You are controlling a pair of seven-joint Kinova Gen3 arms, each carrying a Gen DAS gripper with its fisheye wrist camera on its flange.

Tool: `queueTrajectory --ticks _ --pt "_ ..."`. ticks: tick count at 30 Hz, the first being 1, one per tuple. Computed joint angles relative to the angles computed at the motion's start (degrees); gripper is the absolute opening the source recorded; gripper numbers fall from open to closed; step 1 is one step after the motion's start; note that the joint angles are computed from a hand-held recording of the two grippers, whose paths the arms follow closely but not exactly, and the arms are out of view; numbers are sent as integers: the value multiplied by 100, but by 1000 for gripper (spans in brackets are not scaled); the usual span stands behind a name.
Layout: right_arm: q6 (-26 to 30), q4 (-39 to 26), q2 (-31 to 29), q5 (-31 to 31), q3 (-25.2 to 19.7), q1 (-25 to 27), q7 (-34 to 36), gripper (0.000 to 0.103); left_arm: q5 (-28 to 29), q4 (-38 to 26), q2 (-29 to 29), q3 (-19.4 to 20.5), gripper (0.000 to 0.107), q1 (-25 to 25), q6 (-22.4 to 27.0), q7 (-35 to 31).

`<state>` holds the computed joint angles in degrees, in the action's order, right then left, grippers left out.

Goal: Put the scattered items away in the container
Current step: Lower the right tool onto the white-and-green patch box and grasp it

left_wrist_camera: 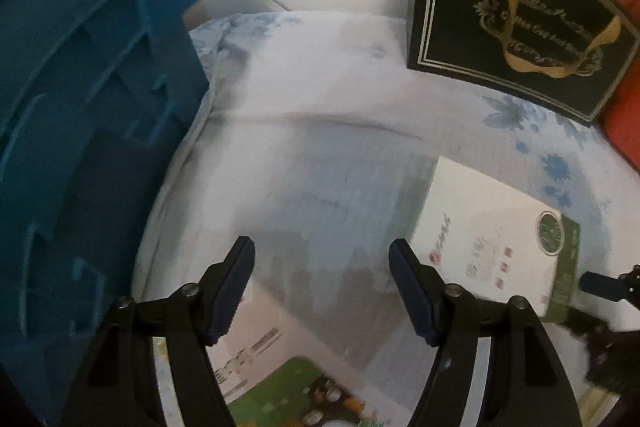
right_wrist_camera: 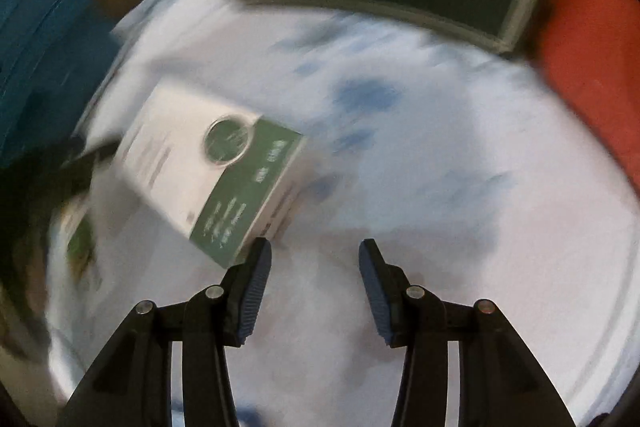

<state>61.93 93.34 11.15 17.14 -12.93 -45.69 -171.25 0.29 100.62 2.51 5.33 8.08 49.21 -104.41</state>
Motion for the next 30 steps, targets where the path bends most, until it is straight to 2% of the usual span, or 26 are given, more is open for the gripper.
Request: queueTrajectory --ticks 1,3,4,5,6,8,9,10,11,13,16,20,22,24,26,28,30 --pt "171 -128 67 52 42 -127 40 52 137 -5 -54 -40 69 -65 86 -160" --pt "637 -370 157 384 222 -516 -128 70 441 -6 -143 -139 69 -210 322 -409" --pt "825 -452 157 585 163 -566 -260 75 625 9 -176 -194 69 -287 436 -543" --pt "919 -505 139 750 23 -509 -354 87 829 53 -245 -251 69 -370 594 -725" --pt "935 -514 114 881 -30 -507 -376 94 940 152 -346 -291 69 -427 659 -842" --pt "1156 -724 216 1221 41 -722 -201 97 987 329 -530 -345 70 -506 734 -845" --pt "1175 -796 270 1381 9 -733 3 103 1011 422 -638 -389 75 -554 783 -827" --pt "1139 -891 335 1449 -26 -702 185 103 1014 516 -737 -430 80 -606 817 -762" --pt "1037 -894 351 1433 -11 -660 387 103 1009 603 -801 -456 81 -645 815 -701" --pt "950 -927 453 1390 -85 -505 850 103 946 722 -926 -484 82 -706 845 -567" --pt "1022 -1171 791 1470 55 -613 1535 103 745 818 -978 -458 82 -783 802 -269" --pt "1021 -1343 1135 1485 243 -743 2230 103 804 823 -888 -537 82 -881 877 20" --pt "955 -1327 1222 1285 372 -719 2163 102 720 834 -844 -485 82 -877 869 201" --pt "702 -1125 1028 996 405 -608 1814 93 659 826 -769 -424 82 -847 836 417" --pt "726 -984 894 944 445 -712 1478 87 682 768 -667 -458 82 -745 809 647" --pt "598 -778 718 834 379 -702 1223 82 480 754 -606 -226 82 -782 637 1113" --pt "614 -657 597 826 335 -785 1031 81 246 721 -464 -177 83 -628 555 1568"
